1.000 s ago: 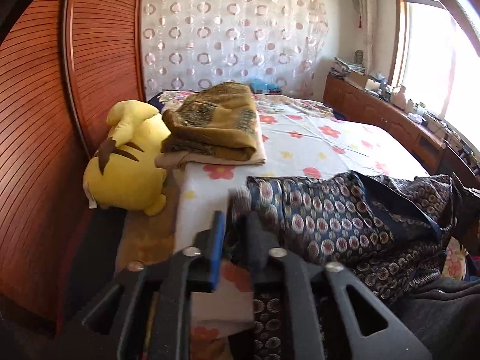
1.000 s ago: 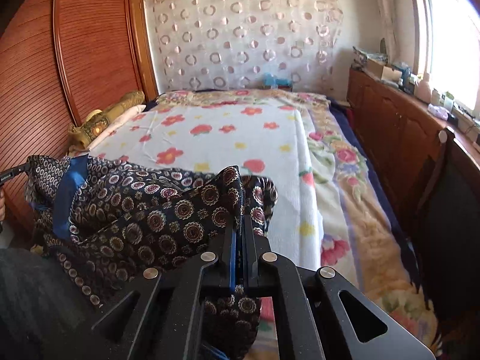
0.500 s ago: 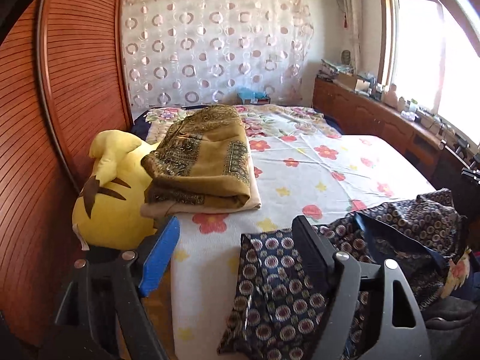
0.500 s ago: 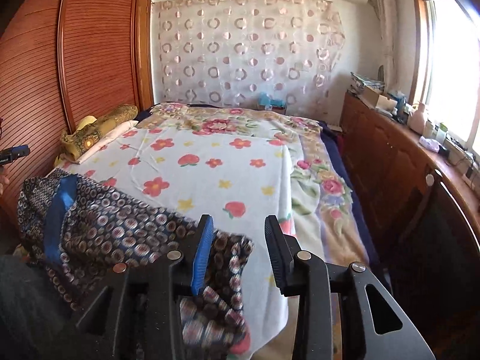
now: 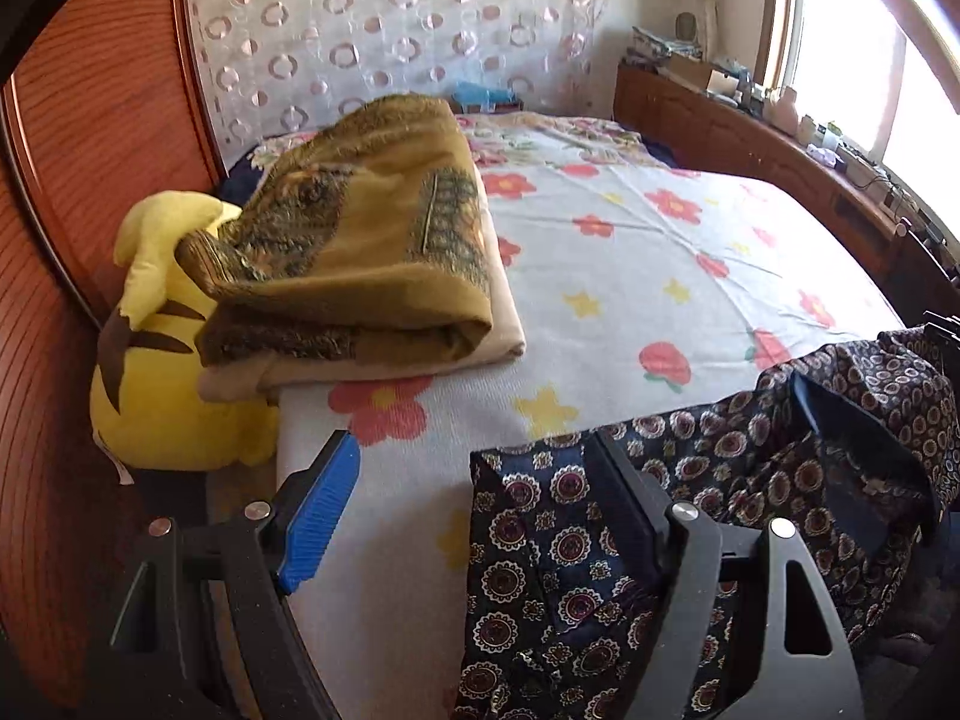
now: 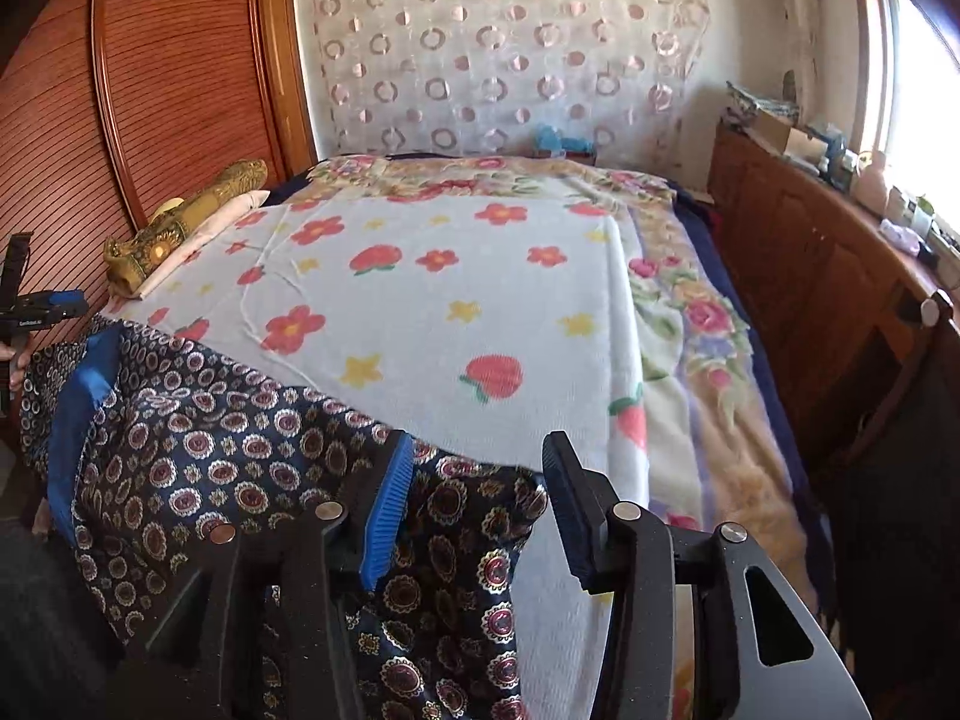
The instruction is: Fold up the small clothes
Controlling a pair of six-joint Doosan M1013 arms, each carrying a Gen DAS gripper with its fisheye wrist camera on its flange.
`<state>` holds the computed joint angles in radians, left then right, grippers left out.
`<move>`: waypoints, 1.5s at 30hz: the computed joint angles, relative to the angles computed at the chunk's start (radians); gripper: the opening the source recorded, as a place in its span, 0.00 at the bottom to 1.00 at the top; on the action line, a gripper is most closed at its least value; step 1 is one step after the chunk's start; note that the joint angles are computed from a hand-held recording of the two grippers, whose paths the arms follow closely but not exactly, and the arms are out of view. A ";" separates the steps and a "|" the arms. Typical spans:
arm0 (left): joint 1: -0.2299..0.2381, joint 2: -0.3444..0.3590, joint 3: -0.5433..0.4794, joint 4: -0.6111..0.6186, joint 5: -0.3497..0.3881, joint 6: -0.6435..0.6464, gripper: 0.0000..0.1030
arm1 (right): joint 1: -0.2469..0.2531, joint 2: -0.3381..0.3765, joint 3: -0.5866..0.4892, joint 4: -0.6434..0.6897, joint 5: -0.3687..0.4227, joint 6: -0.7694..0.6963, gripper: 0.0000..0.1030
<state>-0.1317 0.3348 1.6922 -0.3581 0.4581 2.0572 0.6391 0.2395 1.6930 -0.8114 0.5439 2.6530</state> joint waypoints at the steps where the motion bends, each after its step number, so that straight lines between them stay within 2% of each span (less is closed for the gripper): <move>1: 0.001 0.004 -0.003 0.001 0.010 -0.003 0.76 | -0.002 -0.002 -0.002 0.019 0.004 -0.019 0.47; 6: 0.004 0.028 -0.024 -0.010 0.089 0.002 0.72 | -0.016 0.003 -0.014 0.083 0.014 -0.074 0.49; 12: -0.005 0.038 -0.022 0.037 0.100 -0.044 0.71 | -0.030 0.029 -0.033 0.161 0.030 -0.125 0.57; 17: -0.006 0.040 -0.026 0.036 0.103 -0.041 0.69 | -0.039 0.040 -0.051 0.228 0.034 -0.178 0.59; 22: -0.009 0.040 -0.034 0.023 0.126 -0.009 0.53 | -0.046 0.050 -0.061 0.258 0.033 -0.215 0.60; 26: -0.010 0.039 -0.037 -0.011 0.149 0.039 0.27 | -0.056 0.057 -0.072 0.284 0.034 -0.231 0.60; 27: -0.015 0.035 -0.033 0.005 0.142 0.031 0.20 | -0.055 0.058 -0.074 0.290 0.033 -0.236 0.57; 28: -0.018 0.030 -0.028 0.018 0.132 0.022 0.17 | -0.054 0.057 -0.072 0.305 0.022 -0.258 0.52; 30: -0.023 0.019 -0.016 0.046 0.108 -0.013 0.09 | -0.052 0.054 -0.063 0.336 -0.006 -0.314 0.27; 32: -0.022 0.003 0.006 0.028 0.071 -0.006 0.07 | -0.042 0.054 -0.062 0.311 0.006 -0.301 0.12; 33: -0.019 -0.011 0.024 -0.005 0.039 0.015 0.06 | -0.040 0.052 -0.061 0.316 0.007 -0.308 0.09; 36: -0.006 -0.061 0.077 -0.151 -0.048 0.113 0.05 | -0.023 0.023 -0.038 0.216 -0.018 -0.214 0.07; 38: 0.010 -0.098 0.110 -0.349 -0.080 0.280 0.05 | -0.009 -0.010 -0.011 0.104 -0.055 -0.095 0.07; 40: 0.010 -0.135 0.135 -0.454 -0.128 0.367 0.05 | 0.011 -0.049 0.015 -0.046 -0.077 0.051 0.07; 42: 0.016 -0.175 0.156 -0.621 -0.165 0.519 0.05 | 0.034 -0.077 0.026 -0.170 -0.063 0.153 0.06; 45: 0.021 -0.213 0.164 -0.833 -0.184 0.720 0.04 | 0.070 -0.115 0.032 -0.338 -0.028 0.273 0.06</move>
<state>-0.1104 0.1220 1.8561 -1.1912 0.2742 2.7773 0.7091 0.1245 1.7252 -1.1490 0.5156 2.9262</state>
